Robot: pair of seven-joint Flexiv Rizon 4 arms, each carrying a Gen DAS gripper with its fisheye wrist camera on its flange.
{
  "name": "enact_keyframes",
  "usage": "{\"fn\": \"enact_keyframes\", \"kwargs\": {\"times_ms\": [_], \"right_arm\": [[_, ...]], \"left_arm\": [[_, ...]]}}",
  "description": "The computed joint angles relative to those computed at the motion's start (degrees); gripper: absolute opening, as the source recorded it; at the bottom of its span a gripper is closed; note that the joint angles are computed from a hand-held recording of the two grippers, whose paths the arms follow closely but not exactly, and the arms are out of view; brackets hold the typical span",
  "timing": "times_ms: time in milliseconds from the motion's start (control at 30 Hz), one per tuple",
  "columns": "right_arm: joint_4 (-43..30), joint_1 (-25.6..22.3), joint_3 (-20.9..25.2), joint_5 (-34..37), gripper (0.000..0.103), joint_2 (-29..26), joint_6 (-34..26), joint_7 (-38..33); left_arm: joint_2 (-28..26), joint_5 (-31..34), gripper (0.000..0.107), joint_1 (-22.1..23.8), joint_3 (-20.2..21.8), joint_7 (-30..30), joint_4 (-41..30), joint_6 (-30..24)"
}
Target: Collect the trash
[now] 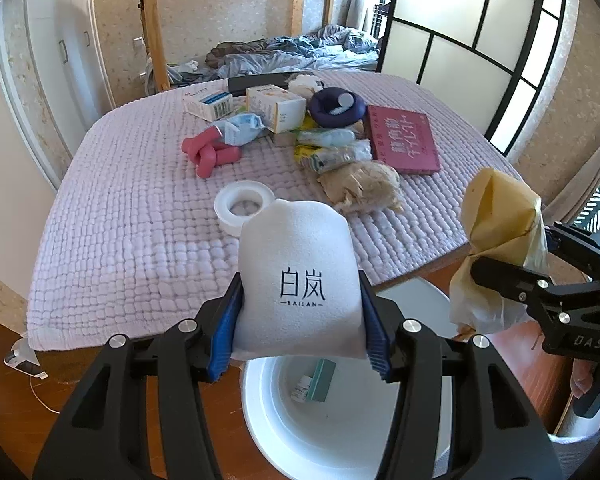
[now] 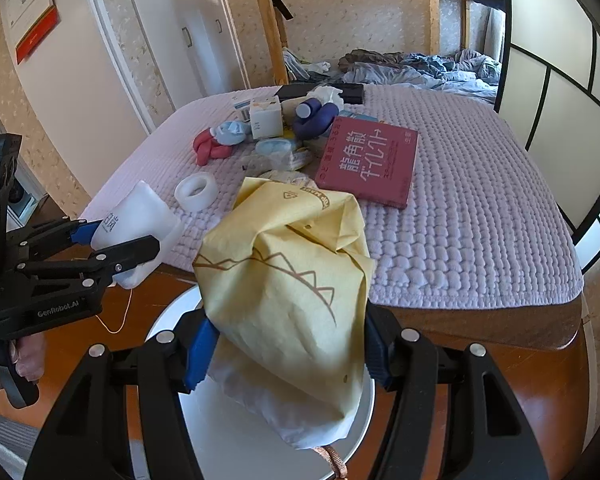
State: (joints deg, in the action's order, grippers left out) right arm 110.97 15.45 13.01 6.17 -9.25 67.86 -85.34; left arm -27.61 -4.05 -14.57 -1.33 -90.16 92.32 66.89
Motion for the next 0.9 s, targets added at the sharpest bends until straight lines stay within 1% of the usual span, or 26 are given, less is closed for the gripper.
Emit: {"fn": "enact_keyframes", "kwargs": {"times_ms": [267, 500, 900], "right_arm": [[1.2, 0.2, 0.4, 1.5, 0.060, 1.0, -0.5, -0.7], [1.6, 0.4, 0.2, 1.4, 0.060, 1.2, -1.1, -0.6], [2.7, 0.3, 0.2, 3.4, 0.060, 2.0, -3.6, -1.6]], "left_arm": [[1.5, -0.7, 0.055, 0.2, -1.0, 1.2, 2.7, -0.2], [1.8, -1.0, 0.055, -0.1, -1.2, 1.5, 3.4, -0.6], [2.4, -2.5, 0.055, 0.1, -2.1, 2.7, 5.1, -0.7]]}}
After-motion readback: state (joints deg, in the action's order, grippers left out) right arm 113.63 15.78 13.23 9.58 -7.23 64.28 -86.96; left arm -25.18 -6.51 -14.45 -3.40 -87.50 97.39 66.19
